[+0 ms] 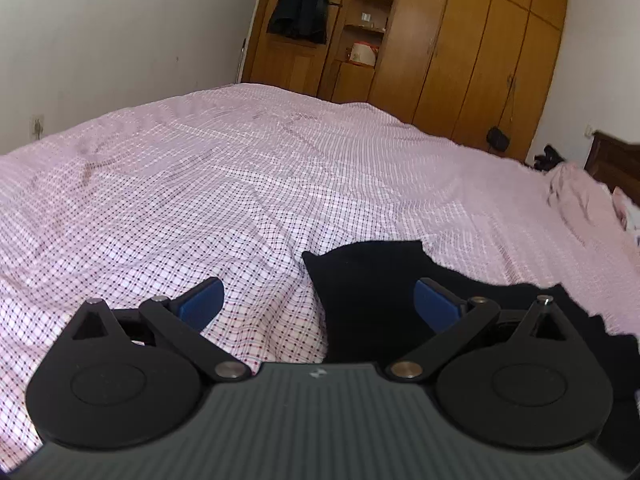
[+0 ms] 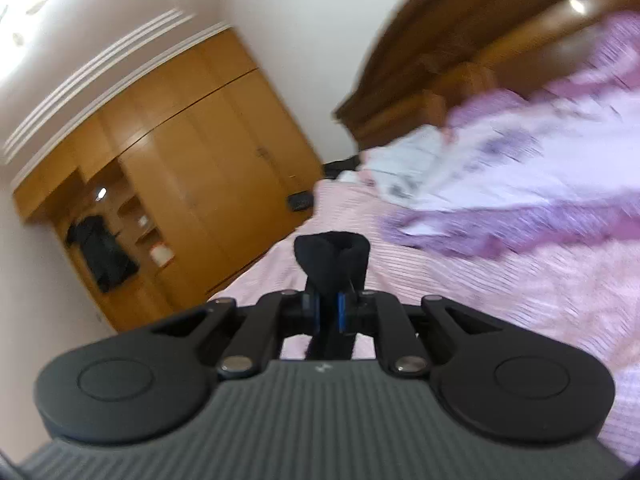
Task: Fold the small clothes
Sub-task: 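Raise the held sleeve cuff higher with the right tool, then lower the held sleeve across the cardigan body and open the right tool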
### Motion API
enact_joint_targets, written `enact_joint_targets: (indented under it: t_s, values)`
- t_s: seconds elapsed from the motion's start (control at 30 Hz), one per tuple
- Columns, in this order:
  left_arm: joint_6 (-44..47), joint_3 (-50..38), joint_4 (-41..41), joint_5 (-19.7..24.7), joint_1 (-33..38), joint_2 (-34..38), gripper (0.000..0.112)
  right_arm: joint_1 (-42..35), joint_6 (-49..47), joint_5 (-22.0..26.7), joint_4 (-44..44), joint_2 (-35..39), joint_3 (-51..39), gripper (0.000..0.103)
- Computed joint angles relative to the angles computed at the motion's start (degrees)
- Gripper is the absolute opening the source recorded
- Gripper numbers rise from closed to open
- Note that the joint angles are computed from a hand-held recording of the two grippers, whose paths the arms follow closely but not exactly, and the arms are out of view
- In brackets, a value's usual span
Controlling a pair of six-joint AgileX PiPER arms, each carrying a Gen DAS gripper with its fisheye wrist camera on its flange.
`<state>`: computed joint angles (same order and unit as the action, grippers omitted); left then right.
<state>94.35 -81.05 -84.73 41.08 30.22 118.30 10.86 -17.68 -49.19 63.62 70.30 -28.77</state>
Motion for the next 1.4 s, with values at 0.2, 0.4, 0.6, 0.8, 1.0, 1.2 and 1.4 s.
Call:
enact_joint_targets:
  t_s: [0.2, 0.4, 0.6, 0.8, 1.0, 1.2, 1.4]
  values:
    - [-3.5, -1.85, 1.8, 0.07, 0.21, 0.52, 0.103, 12.1, -23.4, -0.31, 8.51, 13.38, -21.27, 0.011]
    - [-1.54, -2.49, 3.65, -2.72, -2.09, 0.4, 0.103, 20.41, -48.18, -0.07, 19.82, 29.89, -47.0, 0.011]
    - [-3.47, -5.05, 5.53, -0.63, -2.32, 1.44, 0.103, 26.74, -70.33, -5.39, 27.47, 42.29, -68.3, 0.011]
    - [-3.04, -6.34, 4.21, -0.69, -1.56, 1.84, 0.103, 29.4, -75.2, -5.64, 27.35, 44.61, -73.87, 0.011]
    - [-5.24, -7.35, 5.22, -0.92, -1.36, 2.29, 0.103, 30.49, -72.67, -4.34, 25.01, 43.23, -73.06, 0.011]
    - [-0.65, -5.32, 3.13, -2.42, -1.99, 1.66, 0.103, 31.77, -73.56, -3.34, 25.33, 45.01, -74.24, 0.012]
    - [0.26, -4.95, 3.06, -3.77, -2.56, 1.84, 0.103, 33.45, -75.18, -4.08, 27.87, 50.99, -79.47, 0.012]
